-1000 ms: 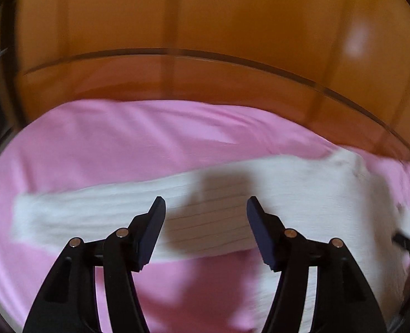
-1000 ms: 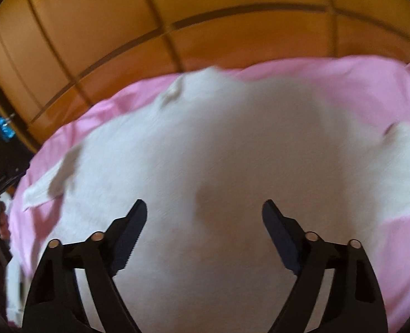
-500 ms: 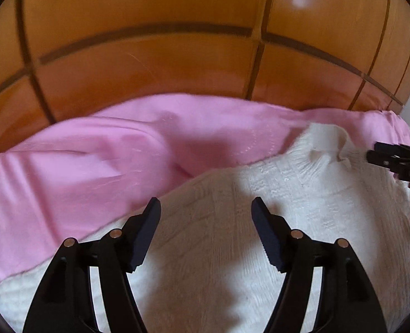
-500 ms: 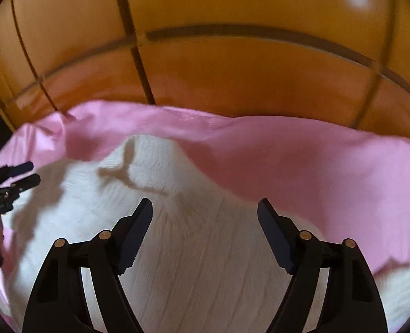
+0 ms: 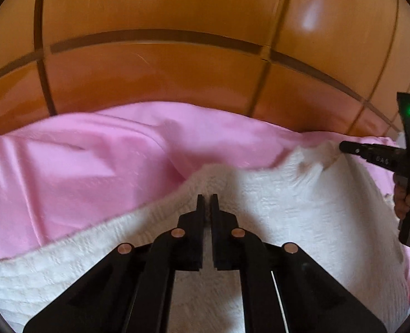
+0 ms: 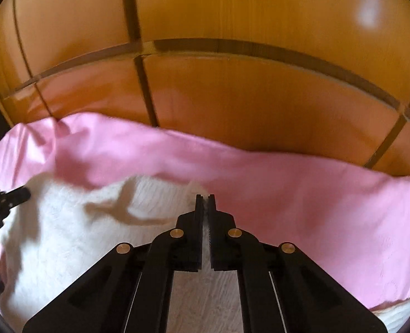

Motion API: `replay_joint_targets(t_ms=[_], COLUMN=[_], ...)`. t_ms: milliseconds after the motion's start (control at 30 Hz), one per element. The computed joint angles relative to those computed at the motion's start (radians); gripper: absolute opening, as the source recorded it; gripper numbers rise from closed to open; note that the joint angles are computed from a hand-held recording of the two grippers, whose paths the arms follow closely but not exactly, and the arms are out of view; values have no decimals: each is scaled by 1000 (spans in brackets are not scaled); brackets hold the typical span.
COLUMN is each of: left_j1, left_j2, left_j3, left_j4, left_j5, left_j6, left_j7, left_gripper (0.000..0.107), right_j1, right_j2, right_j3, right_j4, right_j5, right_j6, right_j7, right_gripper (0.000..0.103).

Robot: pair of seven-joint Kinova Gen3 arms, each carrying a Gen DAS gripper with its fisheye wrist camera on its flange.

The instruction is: Fold small clothes

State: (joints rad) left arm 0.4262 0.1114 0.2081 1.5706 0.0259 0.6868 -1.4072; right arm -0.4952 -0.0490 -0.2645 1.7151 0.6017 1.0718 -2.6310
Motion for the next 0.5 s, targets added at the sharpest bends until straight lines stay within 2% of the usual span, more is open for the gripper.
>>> replay_joint_targets(t_ms=[133,233,267,333,367,400,467,500], left_j1=[114,109,125,110,116,139,130,97], left_j2=[83,102,91,61,48,29,-40,-72], left_j3=[-72,-31,-39,-20,-23,-45,-45,-19], left_j4=[-75,-88,-82,-62,-52,-43,17,51], left_j5=[-159,-212,-232,-239,-258,-272,-250,-215], left_j6=[78,120,125,122,123,127,92,65], left_j7=[139,204,218,236,258,270,280,269], left_gripper=[3,4,9,13,13,12,12,15], right_j1=[12,3,1,-1,9,26,17,-2], right_j2=[67,71,50,2,-37,-64,-136,-171], right_j3=[31,50,50,35,7,-33,-62,-66], right_j4=[-26,-12,10,47,70,89,136,159], right_j5=[-19,-37,-33,-10,1,18,1,-31], right_j6=[4,-12,-33,-49,-49,-42,-49,-52], right_j7=[13,1,-15,-66,-106,-142,-169,-176], right_gripper=[2,2,2,21,49,62,62,62])
